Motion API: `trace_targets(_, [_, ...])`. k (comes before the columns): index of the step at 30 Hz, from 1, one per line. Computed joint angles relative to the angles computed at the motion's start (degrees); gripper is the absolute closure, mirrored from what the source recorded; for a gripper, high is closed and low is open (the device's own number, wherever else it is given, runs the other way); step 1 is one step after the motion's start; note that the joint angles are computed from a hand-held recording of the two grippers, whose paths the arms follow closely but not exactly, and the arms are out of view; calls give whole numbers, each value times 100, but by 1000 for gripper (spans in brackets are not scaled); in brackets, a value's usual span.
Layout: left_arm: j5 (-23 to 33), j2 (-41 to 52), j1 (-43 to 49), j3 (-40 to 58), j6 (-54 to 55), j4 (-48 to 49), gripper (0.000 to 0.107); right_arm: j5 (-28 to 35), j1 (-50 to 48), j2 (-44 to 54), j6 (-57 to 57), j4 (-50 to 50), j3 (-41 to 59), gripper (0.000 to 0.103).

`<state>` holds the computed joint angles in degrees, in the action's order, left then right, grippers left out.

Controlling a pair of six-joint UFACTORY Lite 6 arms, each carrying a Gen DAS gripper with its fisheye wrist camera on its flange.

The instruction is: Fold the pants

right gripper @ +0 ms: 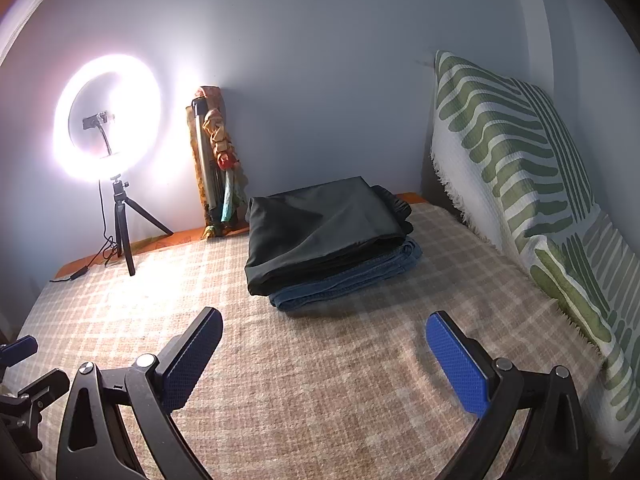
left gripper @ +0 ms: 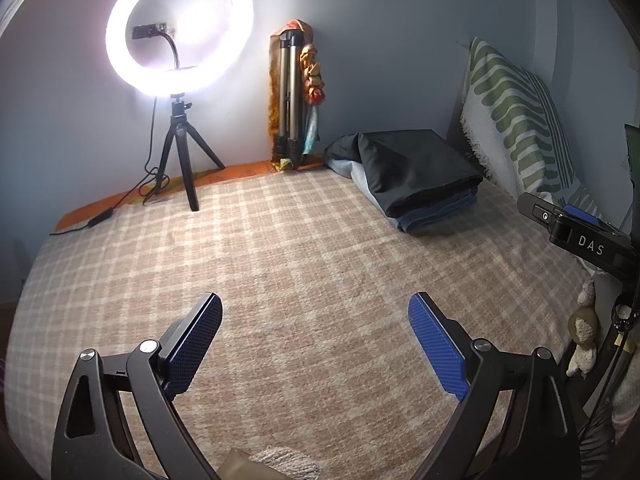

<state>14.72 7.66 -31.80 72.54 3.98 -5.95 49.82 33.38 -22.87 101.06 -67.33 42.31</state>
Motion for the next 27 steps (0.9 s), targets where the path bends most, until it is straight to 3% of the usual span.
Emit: trace_targets(27, [52,0,17,12,-119,93,12,-100,-36,98,21,21,35,0])
